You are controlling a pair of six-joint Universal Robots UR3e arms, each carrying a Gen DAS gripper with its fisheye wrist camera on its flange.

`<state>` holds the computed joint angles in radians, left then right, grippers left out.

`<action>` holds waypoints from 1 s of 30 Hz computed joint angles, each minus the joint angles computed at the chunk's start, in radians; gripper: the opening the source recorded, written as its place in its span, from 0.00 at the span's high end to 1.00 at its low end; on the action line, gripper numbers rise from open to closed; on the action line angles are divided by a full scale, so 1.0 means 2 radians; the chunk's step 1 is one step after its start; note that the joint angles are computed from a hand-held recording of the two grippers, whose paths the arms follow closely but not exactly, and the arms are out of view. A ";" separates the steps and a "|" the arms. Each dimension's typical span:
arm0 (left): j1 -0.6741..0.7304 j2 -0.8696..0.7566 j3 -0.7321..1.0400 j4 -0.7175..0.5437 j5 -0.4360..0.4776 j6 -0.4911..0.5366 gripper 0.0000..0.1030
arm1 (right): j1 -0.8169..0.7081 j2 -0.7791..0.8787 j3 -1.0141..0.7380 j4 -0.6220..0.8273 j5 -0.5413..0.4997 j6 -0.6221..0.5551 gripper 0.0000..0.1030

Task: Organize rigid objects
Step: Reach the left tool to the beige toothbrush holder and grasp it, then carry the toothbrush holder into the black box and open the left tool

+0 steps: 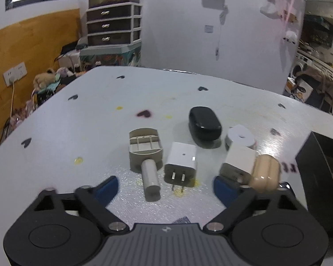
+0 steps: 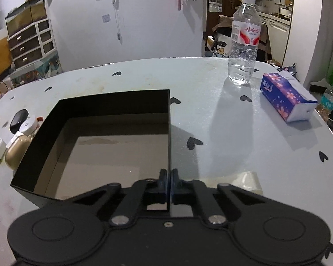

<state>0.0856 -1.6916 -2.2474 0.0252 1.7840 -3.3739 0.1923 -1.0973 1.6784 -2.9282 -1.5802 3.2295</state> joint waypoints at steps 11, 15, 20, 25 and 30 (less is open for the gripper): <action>0.045 -0.075 0.046 0.031 -0.014 -0.031 0.34 | 0.012 0.009 -0.008 -0.007 -0.025 -0.008 0.97; 0.046 -0.112 0.081 0.035 -0.001 -0.055 0.32 | 0.010 0.011 -0.008 -0.009 -0.024 -0.007 0.97; 0.054 -0.139 0.125 0.006 0.008 -0.060 0.33 | 0.010 0.011 -0.007 -0.010 -0.022 -0.005 0.97; 0.050 -0.156 0.145 -0.013 0.001 -0.044 0.34 | 0.010 0.015 -0.011 -0.007 -0.023 -0.002 0.97; 0.034 -0.167 0.161 -0.024 0.031 -0.039 0.43 | 0.011 0.019 -0.014 -0.007 -0.026 -0.002 0.97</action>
<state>0.1543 -2.0257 -1.9256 -0.0218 1.8451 -3.4512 0.2145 -1.0599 1.6509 -2.9431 -1.6321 3.2262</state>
